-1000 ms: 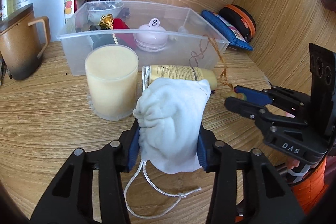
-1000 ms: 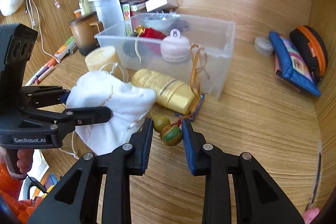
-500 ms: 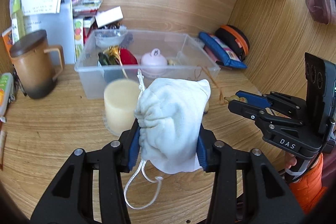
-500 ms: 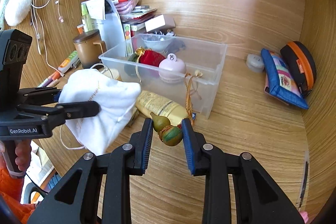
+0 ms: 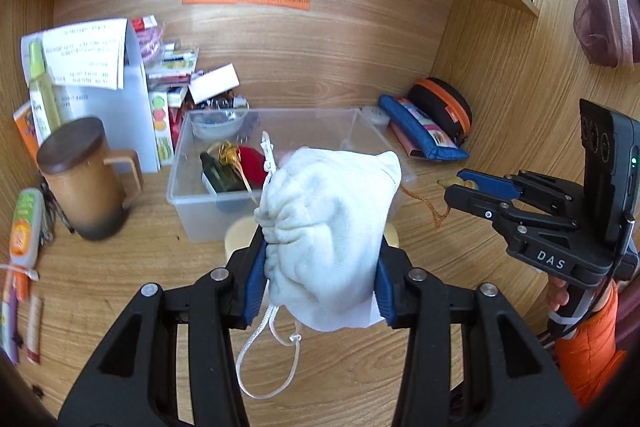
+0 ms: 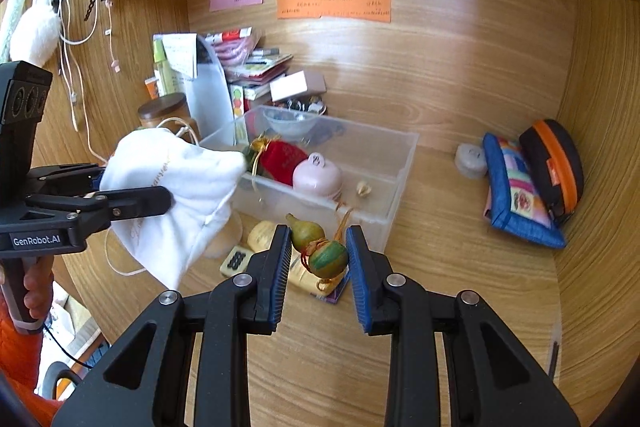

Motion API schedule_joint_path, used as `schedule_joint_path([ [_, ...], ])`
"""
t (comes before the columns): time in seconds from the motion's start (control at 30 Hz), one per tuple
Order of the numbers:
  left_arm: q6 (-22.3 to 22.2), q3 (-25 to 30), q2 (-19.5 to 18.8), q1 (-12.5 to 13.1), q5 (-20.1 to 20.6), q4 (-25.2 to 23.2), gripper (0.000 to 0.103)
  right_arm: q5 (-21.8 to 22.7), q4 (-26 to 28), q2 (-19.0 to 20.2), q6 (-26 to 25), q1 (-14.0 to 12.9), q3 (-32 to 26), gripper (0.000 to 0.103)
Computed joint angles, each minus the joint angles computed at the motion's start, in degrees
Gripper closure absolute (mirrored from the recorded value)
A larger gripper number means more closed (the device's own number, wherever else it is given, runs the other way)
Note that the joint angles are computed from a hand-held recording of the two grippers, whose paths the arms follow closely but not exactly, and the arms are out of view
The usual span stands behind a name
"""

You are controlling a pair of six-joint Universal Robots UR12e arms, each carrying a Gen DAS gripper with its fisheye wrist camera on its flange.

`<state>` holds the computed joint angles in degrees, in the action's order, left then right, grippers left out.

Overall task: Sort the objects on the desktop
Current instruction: 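Grasp the white drawstring bag with the left gripper while the right approaches the beads, then carry the white bag with the left gripper while the right carries the gourd beads over the box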

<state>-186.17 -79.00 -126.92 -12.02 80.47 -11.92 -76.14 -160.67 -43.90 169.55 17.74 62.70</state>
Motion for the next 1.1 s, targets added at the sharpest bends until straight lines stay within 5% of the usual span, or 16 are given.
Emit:
schedule_joint_path([
  [0.73,3.4,7.1,-1.2,1.2,-0.3,-2.0,0.058,-0.6,3.4,5.0,-2.7,0.4,-12.3,0.077],
  [1.1,3.7,14.6,-5.2,2.0,0.2,-7.6,0.058,-0.3,9.0,10.2,-2.7,0.5,-21.9,0.077],
])
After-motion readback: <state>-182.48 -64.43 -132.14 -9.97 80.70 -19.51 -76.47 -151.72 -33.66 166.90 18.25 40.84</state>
